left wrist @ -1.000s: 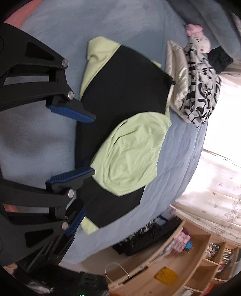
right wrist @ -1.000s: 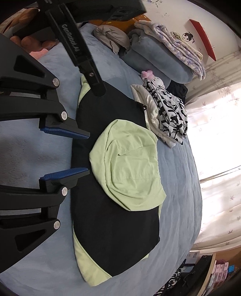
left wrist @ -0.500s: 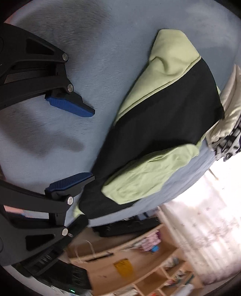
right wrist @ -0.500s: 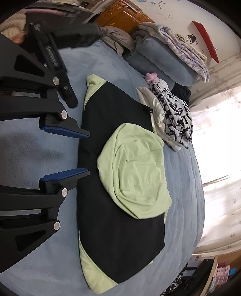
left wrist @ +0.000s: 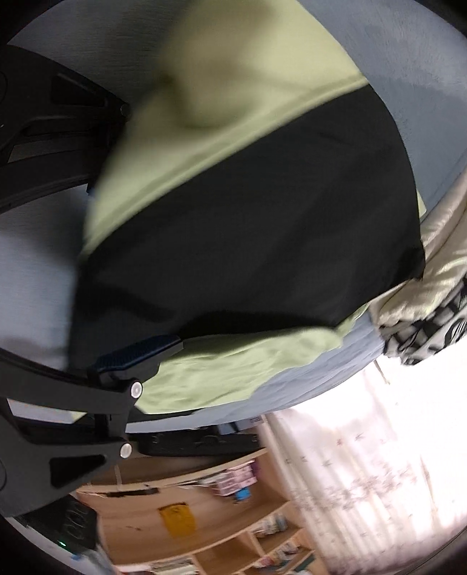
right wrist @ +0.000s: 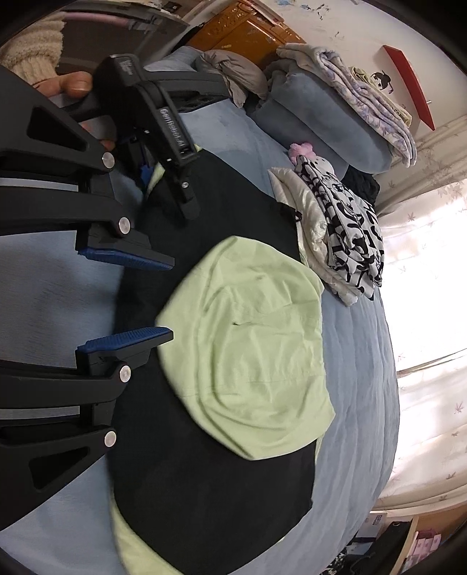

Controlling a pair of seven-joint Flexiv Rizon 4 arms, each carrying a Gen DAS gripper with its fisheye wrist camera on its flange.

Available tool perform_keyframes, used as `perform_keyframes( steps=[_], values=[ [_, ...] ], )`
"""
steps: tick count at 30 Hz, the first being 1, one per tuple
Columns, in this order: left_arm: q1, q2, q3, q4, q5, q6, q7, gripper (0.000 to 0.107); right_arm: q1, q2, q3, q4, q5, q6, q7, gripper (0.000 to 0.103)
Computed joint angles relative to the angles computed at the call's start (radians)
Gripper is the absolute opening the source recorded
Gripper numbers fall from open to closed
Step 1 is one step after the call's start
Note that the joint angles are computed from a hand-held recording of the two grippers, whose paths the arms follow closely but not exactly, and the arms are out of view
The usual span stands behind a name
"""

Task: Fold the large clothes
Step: 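Move both tools to the edge of the folded jacket, then grasp the jacket edge with both tools and fold it over in half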

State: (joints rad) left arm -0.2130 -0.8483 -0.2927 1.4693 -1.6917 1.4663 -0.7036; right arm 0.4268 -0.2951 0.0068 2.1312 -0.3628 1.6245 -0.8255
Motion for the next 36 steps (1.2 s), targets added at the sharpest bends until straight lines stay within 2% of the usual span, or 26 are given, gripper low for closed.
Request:
perform_keyframes(
  steps=[2,4,6,8,9,11,13,14,15,18,20,22,24,25,26,28,30,31,33,34,35,36],
  values=[
    [0.005,-0.039,0.002,-0.057,0.037,0.015,-0.043,0.057,0.001,-0.032,-0.005,-0.05,0.002,-0.014,0.008,0.032],
    [0.011,-0.074,0.004,-0.103,0.117,0.053,-0.117,0.048,-0.025,-0.07,0.017,-0.109,0.012,-0.03,-0.011,0.029],
    [0.016,-0.106,0.021,-0.138,0.22,0.072,-0.225,0.031,-0.01,-0.106,-0.01,-0.168,-0.001,-0.061,-0.006,0.025],
    [0.003,-0.135,0.08,-0.169,0.362,0.05,-0.361,0.021,-0.008,-0.147,-0.02,-0.231,-0.011,-0.101,-0.003,0.019],
    [0.001,-0.139,0.082,-0.174,0.39,0.065,-0.37,0.018,-0.031,-0.18,0.003,-0.279,-0.002,-0.126,-0.018,0.018],
    [-0.037,-0.149,0.144,-0.188,0.51,0.101,-0.41,0.011,-0.034,-0.215,0.004,-0.323,-0.001,-0.15,-0.02,0.014],
    [-0.055,-0.15,0.15,-0.199,0.57,0.167,-0.355,0.006,-0.054,-0.26,0.031,-0.379,0.01,-0.215,-0.04,0.013],
    [-0.049,-0.146,0.126,-0.197,0.618,0.212,-0.323,0.005,-0.078,-0.283,0.065,-0.406,0.028,-0.259,-0.061,0.012],
    [-0.034,-0.132,0.069,-0.18,0.615,0.269,-0.242,0.005,-0.105,-0.311,0.104,-0.435,0.07,-0.292,-0.091,0.012],
    [-0.033,-0.137,0.024,-0.19,0.778,0.369,-0.181,0.004,-0.123,-0.336,0.121,-0.438,0.104,-0.246,-0.112,0.012],
    [-0.042,-0.136,0.027,-0.204,0.852,0.384,-0.164,0.004,-0.141,-0.349,0.143,-0.454,0.131,-0.244,-0.137,0.012],
    [-0.075,-0.138,0.069,-0.237,0.892,0.36,-0.162,0.004,-0.173,-0.366,0.184,-0.473,0.172,-0.232,-0.171,0.012],
    [-0.127,-0.151,0.15,-0.295,0.911,0.303,-0.178,0.004,-0.196,-0.374,0.217,-0.478,0.21,-0.216,-0.195,0.012],
    [-0.166,-0.171,0.218,-0.347,0.916,0.257,-0.201,0.004,-0.208,-0.374,0.235,-0.475,0.23,-0.206,-0.206,0.012],
    [-0.203,-0.198,0.296,-0.409,0.933,0.202,-0.247,0.003,-0.235,-0.383,0.271,-0.486,0.256,-0.205,-0.228,0.012],
    [-0.249,-0.233,0.385,-0.492,0.956,0.126,-0.289,0.003,-0.311,-0.395,0.368,-0.505,0.32,-0.215,-0.287,0.012],
    [-0.282,-0.273,0.456,-0.582,1.002,0.067,-0.336,0.003,-0.42,-0.398,0.493,-0.514,0.415,-0.23,-0.362,0.012],
    [-0.284,-0.296,0.46,-0.636,1.041,0.031,-0.343,0.003,-0.446,-0.383,0.517,-0.503,0.466,-0.219,-0.393,0.012],
    [-0.313,-0.326,0.49,-0.705,1.071,-0.008,-0.367,0.003,-0.437,-0.323,0.472,-0.466,0.561,-0.192,-0.436,0.012],
    [-0.321,-0.352,0.496,-0.759,1.094,-0.04,-0.375,0.003,-0.408,-0.268,0.404,-0.416,0.591,-0.155,-0.431,0.012],
    [-0.326,-0.374,0.492,-0.803,1.114,-0.066,-0.376,0.003,-0.36,-0.232,0.324,-0.368,0.555,-0.122,-0.367,0.012],
    [-0.331,-0.408,0.494,-0.868,1.134,-0.103,-0.382,0.003,-0.34,-0.187,0.243,-0.287,0.455,-0.07,-0.248,0.012]
  ],
)
